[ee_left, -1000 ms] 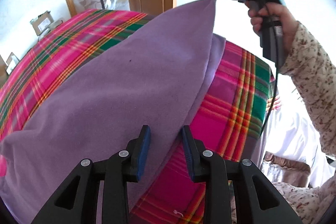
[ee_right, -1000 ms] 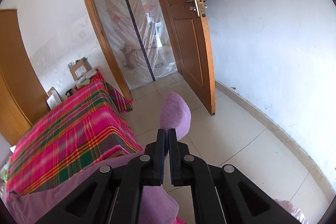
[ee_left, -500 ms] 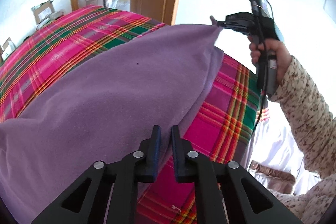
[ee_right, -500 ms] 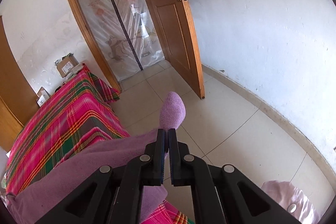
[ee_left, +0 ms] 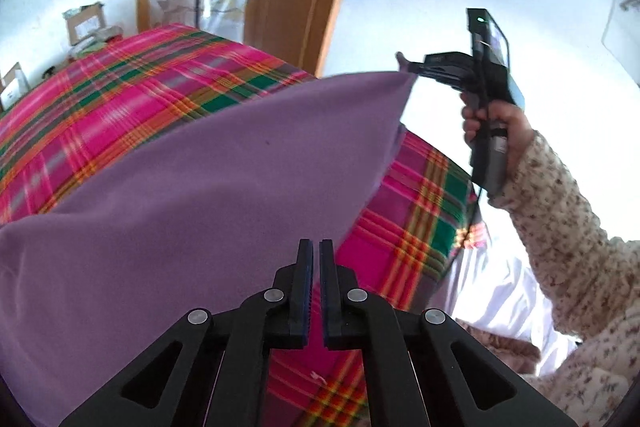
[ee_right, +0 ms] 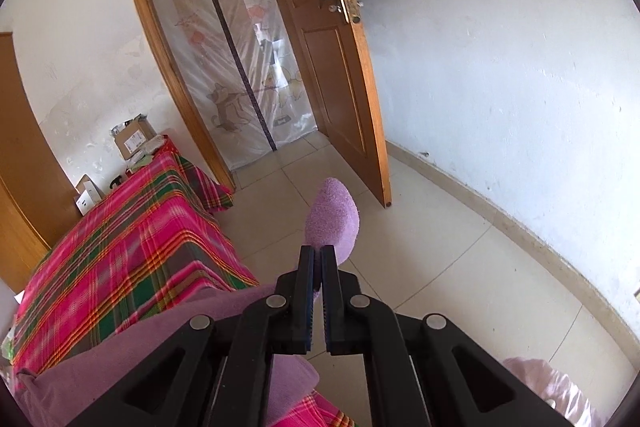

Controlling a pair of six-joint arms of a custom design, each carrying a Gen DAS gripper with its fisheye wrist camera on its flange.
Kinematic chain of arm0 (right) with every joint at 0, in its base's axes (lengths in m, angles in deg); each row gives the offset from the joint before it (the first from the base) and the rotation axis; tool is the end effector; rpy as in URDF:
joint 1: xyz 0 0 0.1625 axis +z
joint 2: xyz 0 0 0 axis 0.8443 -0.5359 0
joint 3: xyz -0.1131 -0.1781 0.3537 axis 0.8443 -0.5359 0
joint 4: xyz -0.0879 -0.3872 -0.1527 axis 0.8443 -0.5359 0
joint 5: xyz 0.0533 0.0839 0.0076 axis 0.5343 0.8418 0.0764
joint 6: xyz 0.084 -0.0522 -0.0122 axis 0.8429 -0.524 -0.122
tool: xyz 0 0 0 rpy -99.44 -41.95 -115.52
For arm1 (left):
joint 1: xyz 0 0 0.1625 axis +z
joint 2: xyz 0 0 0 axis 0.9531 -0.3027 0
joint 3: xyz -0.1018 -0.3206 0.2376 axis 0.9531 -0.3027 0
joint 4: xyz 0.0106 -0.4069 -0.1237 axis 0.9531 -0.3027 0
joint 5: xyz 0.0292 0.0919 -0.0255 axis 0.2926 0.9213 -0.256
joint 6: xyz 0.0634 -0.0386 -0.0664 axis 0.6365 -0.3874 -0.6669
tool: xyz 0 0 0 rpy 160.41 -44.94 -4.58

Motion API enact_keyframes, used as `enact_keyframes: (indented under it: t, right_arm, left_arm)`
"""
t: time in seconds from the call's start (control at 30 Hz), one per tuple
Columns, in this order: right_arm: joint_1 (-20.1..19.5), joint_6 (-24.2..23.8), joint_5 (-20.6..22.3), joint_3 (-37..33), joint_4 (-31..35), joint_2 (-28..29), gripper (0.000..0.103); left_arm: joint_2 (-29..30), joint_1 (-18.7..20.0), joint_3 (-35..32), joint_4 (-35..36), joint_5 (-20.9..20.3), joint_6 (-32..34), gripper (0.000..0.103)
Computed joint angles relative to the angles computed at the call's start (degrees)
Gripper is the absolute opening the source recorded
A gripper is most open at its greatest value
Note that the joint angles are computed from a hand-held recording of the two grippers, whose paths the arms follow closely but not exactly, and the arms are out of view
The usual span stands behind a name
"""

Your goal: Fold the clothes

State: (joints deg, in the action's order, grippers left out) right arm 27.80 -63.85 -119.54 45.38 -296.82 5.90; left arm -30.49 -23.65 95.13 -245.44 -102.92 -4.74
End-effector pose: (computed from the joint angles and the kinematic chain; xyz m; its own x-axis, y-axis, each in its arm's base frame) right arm 0.0555 -0.4958 0.1482 -0.8504 0.2131 0.4811 -0.2783 0.5938 -0.7549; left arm -0.0868 -0.3780 0.0818 -0.7716 0.4223 -0.4757 0.5928 0.7487 -0.2968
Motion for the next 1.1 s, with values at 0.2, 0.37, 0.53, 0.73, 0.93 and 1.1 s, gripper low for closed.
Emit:
enact_keyframes:
  t: [0.2, 0.37, 0.53, 0.73, 0.93, 1.1]
  right_arm:
    - [-3.2, 3.1, 0.1, 0.4, 6.2, -0.3, 0.004]
    - [-5.2, 6.9, 2.4, 0.6, 11.7, -2.2, 0.004]
    - [-4.8, 9.7, -1.5, -0.6, 14.9, -1.7, 0.006]
    - [-5.9, 15.4, -2.3, 0.4, 18.3, -3.5, 0.01]
    - [-7.8, 11.7, 10.9, 7.7, 11.6, -6.8, 0.01]
    - [-7.6, 7.4, 16.9, 12.5, 7.6, -7.1, 0.014]
  left_arm:
    - [1.2, 1.6, -0.9, 1.9, -0.2, -2.1, 0.003]
    - [1.2, 0.9, -0.7, 2.1, 0.0, -2.6, 0.004]
    - [1.1, 1.0, -1.2, 4.3, -0.4, -3.9, 0.008]
    - [0.5, 1.5, -1.4, 5.0, -1.5, -4.2, 0.014]
    - [0.4, 1.7, -1.8, 5.2, -2.2, -4.2, 0.017]
    - [0.5, 2.5, -2.7, 5.9, -2.7, -5.2, 0.017]
